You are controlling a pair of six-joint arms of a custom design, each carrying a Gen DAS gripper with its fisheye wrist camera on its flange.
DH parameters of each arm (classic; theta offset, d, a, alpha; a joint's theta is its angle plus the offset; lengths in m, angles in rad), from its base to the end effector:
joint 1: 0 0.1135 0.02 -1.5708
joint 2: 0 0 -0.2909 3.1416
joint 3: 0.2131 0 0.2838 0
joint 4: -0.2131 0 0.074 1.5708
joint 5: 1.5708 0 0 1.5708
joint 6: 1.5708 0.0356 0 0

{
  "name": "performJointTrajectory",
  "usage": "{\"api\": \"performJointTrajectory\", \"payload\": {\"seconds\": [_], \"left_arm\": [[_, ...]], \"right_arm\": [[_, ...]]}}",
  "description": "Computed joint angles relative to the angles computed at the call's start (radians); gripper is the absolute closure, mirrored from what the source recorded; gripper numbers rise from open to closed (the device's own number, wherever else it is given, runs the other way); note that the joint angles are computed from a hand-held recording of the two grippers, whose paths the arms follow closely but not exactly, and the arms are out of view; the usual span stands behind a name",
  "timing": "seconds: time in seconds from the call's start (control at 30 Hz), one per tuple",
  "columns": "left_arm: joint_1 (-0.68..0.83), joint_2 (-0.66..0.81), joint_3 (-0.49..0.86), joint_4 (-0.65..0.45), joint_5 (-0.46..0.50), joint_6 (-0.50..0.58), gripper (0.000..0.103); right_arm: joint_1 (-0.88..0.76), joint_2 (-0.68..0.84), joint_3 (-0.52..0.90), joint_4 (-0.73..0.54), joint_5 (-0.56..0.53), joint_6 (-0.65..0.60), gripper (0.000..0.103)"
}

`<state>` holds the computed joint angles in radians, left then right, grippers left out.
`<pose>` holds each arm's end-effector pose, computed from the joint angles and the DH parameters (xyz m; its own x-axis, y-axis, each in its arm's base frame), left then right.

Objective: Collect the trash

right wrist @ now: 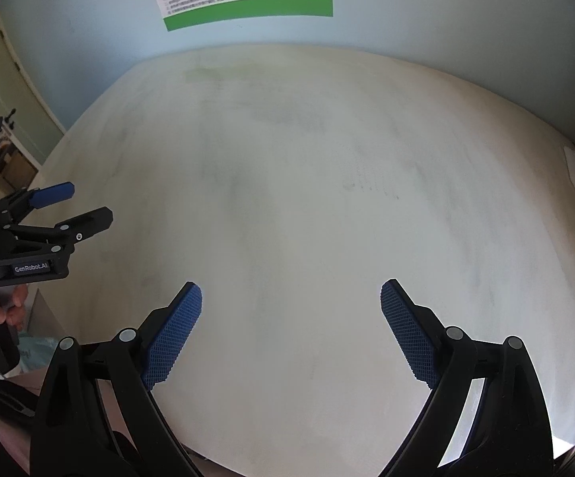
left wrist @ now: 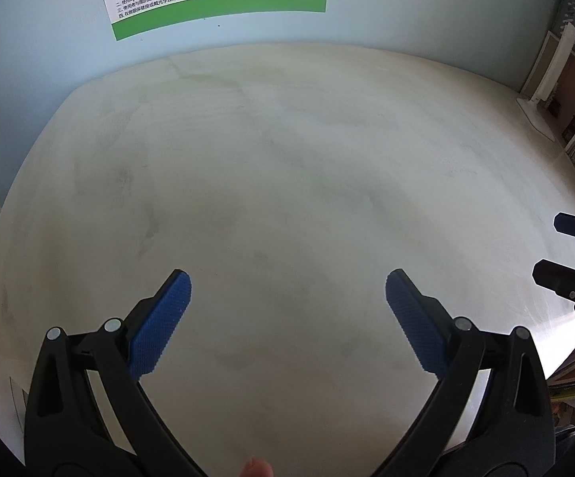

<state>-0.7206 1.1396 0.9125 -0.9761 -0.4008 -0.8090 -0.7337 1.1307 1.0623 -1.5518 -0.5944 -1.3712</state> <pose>0.1749 -0.1351 0.2742 -0.8474 -0.1426 -0.5115 -0.1608 0.9870 -0.0087 0.1409 -0.1002 0.3142 -0.7110 -0.4523 -0.5384 -0.6130 0.7739 0.1593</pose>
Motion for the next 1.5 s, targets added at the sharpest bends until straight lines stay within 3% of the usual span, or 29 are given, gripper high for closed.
{"api": "performJointTrajectory", "payload": {"seconds": [0.23,0.77,1.5], "left_arm": [[0.022,-0.028,-0.022,-0.008,0.003,-0.041,0.007],[-0.005,-0.055,-0.036,-0.007,-0.053,-0.026,0.007],[0.073,-0.083,-0.064,0.036,0.007,0.056,0.007]], "right_arm": [[0.061,-0.012,-0.003,0.02,0.007,0.045,0.012],[0.065,-0.033,-0.022,0.022,0.024,0.052,0.012],[0.075,-0.049,-0.033,0.031,0.041,0.061,0.012]]}}
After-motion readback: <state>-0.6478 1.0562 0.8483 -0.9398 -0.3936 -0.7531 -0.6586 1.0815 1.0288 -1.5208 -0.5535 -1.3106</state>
